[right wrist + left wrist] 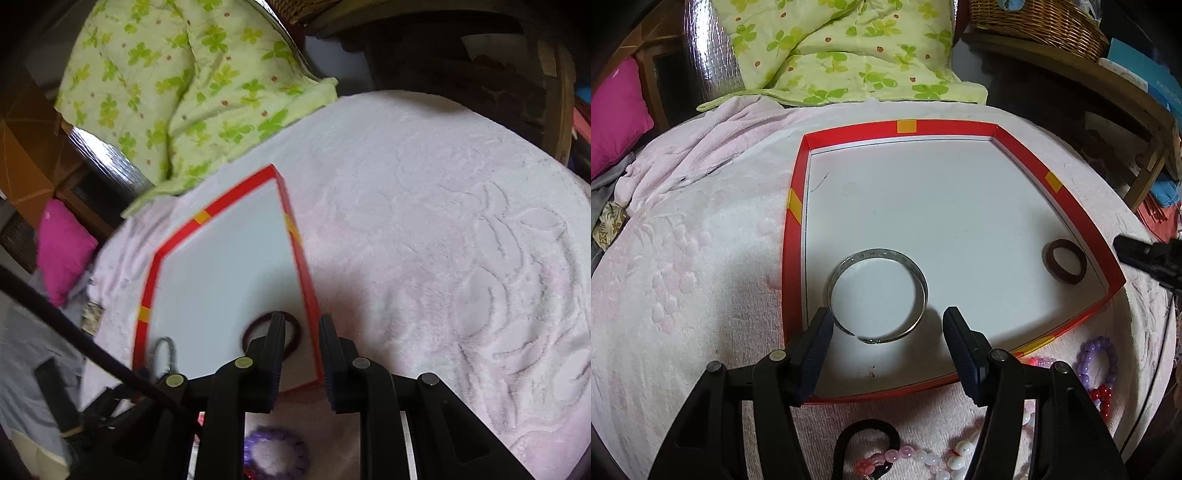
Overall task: Organize jewelry
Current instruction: 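Carry both bangles over the red tray and open both grippers to drop them inside, then withdraw both grippers from the tray back toward the remaining bracelets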
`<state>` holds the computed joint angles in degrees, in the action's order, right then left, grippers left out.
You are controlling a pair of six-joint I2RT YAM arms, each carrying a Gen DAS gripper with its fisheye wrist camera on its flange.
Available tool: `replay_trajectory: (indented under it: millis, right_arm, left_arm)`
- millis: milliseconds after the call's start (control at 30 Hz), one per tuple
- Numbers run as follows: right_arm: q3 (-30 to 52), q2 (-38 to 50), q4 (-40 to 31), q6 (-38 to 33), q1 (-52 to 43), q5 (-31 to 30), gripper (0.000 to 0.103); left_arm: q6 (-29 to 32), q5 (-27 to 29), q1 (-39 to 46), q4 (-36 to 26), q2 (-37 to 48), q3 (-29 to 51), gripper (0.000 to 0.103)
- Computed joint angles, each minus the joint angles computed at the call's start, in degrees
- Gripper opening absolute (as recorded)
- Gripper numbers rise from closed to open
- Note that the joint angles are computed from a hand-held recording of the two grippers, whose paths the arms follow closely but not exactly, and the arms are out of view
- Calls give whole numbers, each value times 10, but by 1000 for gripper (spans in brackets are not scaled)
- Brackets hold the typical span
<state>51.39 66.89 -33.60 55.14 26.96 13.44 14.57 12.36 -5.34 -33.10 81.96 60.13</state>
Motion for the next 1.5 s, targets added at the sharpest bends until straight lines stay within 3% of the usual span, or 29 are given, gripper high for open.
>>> replay_trajectory:
  millis: [100, 167, 567, 667, 767, 967, 1233, 1500]
  right_arm:
    - [3, 26, -1, -10, -8, -25, 16]
    - [17, 50, -13, -20, -1, -10, 11]
    - [19, 72, 6, -26, -12, -6, 10]
    - [10, 57, 7, -12, -19, -23, 12]
    - [3, 38, 0, -4, -14, -17, 23]
    - [-21, -25, -22, 20, 7, 7, 23]
    - [-38, -81, -56, 62, 48, 42, 23]
    - [-52, -122, -74, 103, 104, 70, 23]
  left_arm:
    - [-2, 1, -1, -5, 1, 3, 63]
    - [-4, 3, 0, -9, 1, 5, 63]
    - [1, 4, 3, -16, -15, 2, 63]
    - [5, -3, 3, -11, -31, -7, 63]
    - [11, -3, 11, -11, -49, -12, 63]
    - [19, 18, 42, -22, -90, -22, 63]
    - [55, 52, 129, -45, -157, -47, 63]
    - [101, 112, 266, -97, -162, -50, 63]
